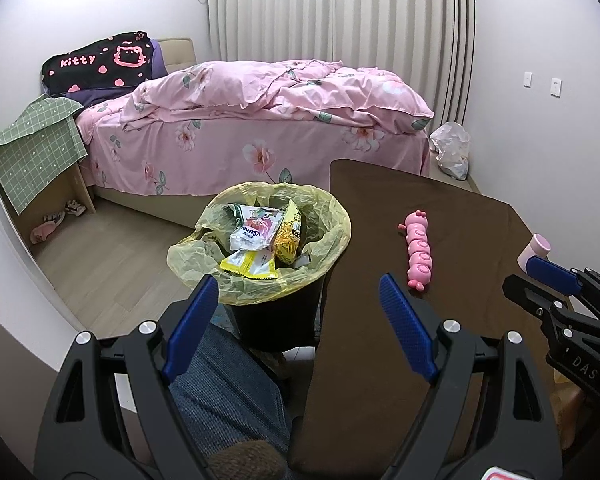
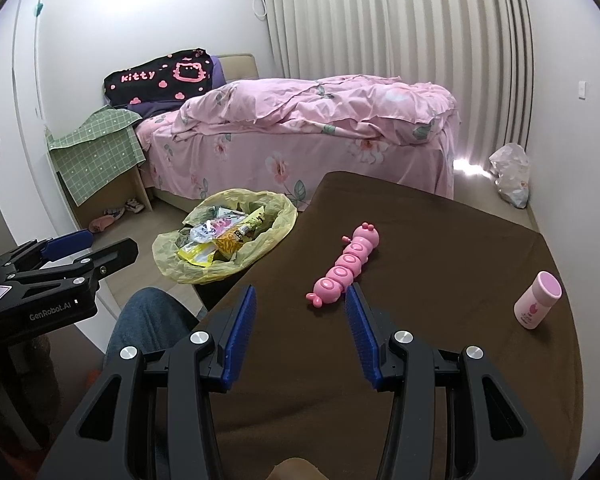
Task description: Collect trash
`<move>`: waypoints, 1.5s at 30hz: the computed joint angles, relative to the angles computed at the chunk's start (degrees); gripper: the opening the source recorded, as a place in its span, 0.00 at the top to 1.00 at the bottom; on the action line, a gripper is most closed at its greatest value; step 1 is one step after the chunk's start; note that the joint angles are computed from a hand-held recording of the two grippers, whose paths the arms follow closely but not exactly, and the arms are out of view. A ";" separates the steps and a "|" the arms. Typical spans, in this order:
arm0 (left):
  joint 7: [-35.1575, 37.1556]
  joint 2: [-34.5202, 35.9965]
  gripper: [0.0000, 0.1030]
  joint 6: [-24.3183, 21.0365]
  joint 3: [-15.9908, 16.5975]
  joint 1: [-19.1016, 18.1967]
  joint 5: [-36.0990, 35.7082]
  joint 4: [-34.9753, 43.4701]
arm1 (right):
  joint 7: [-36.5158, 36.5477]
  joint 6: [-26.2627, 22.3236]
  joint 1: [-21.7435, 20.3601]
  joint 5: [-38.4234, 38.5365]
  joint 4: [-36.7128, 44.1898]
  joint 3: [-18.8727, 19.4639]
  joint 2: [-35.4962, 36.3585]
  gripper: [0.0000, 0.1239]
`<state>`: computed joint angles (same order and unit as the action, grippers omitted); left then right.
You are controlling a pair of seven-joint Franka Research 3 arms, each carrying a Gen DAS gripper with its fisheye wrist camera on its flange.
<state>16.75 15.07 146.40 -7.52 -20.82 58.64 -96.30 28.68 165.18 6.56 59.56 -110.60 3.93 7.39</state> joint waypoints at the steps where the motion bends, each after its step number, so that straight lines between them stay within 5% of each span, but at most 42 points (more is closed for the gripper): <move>1: 0.03 0.00 0.24 -0.05 0.00 -0.02 0.01 0.01 | 0.00 0.00 -0.01 0.00 0.00 0.01 0.00 0.65; 45: 1.55 0.21 0.24 2.68 0.36 0.66 -0.91 -0.65 | 1.21 0.15 0.06 -1.24 -0.10 0.01 0.01 0.65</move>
